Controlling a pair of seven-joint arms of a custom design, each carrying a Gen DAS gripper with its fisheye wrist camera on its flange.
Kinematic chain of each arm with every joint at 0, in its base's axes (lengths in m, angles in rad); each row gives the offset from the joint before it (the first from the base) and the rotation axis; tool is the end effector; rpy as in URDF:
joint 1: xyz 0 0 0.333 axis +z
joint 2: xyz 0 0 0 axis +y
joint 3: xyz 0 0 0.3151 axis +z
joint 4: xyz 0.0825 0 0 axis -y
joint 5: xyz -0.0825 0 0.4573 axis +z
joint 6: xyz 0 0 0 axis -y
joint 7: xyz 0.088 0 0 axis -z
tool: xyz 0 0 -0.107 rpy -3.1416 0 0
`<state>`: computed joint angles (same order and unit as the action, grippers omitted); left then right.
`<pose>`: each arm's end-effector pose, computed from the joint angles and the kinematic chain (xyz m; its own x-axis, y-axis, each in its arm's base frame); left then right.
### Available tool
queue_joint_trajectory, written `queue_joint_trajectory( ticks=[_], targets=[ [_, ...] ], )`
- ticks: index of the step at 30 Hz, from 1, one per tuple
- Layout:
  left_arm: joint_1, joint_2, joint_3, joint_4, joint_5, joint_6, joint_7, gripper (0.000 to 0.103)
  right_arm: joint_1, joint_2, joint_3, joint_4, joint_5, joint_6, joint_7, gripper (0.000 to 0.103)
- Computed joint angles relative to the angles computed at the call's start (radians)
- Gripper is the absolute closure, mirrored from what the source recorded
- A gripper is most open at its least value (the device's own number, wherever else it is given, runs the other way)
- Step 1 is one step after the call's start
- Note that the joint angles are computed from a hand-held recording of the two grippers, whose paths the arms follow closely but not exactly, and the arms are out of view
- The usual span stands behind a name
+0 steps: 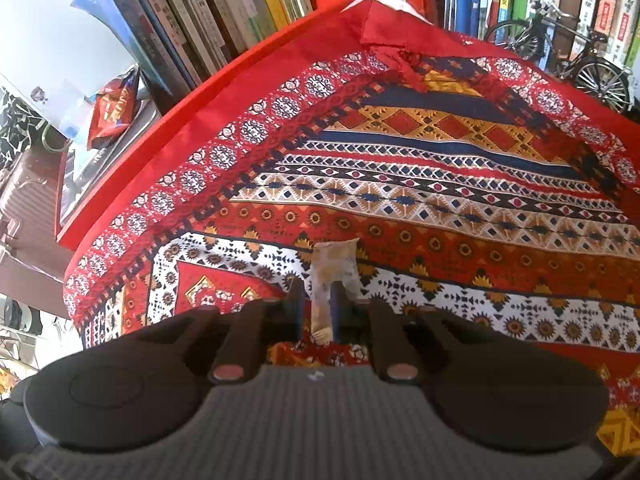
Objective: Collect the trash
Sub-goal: 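Grasp the clear plastic wrapper with the right gripper, then lift and carry the clear wrapper in the right gripper over the trash bag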
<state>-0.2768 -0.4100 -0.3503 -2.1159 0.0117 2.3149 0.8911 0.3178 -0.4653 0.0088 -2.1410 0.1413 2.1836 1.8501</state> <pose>0.4351 -0.3459 0.6225 -0.0332 -0.9729 0.2286 -0.8499 -0.0929 -0.5187 0.4951 0.1739 0.6354 0.0562 -0.9630 -0.2635 -0.9031 0.0635 -0.4248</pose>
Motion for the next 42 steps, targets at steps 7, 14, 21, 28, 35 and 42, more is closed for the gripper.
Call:
queue_joint_trajectory(
  ticks=[7,14,21,28,35,42],
  targets=[
    [0.009,-0.029,-0.002,-0.019,0.002,-0.006,-0.032,0.093,-0.024,0.034,0.030,0.020,-0.094,0.007,0.064,0.040],
    [0.016,-0.039,-0.003,-0.034,0.006,-0.011,-0.048,0.093,-0.022,0.119,0.034,0.069,-0.118,-0.017,0.060,0.040],
    [0.013,-0.034,0.000,-0.034,-0.001,-0.008,-0.043,0.093,-0.012,0.111,0.030,0.061,-0.100,0.001,0.014,0.073],
    [0.010,-0.017,-0.002,-0.011,0.002,-0.008,-0.029,0.093,-0.011,0.074,0.032,0.049,-0.095,0.002,0.022,0.074],
    [0.005,-0.012,-0.003,0.026,0.014,-0.030,-0.012,0.093,-0.006,0.034,0.034,0.050,-0.090,-0.024,0.035,0.074],
    [0.001,-0.040,0.002,0.061,0.007,-0.077,0.016,0.093,0.002,-0.037,0.042,0.037,-0.096,-0.055,0.068,0.074]
  ],
)
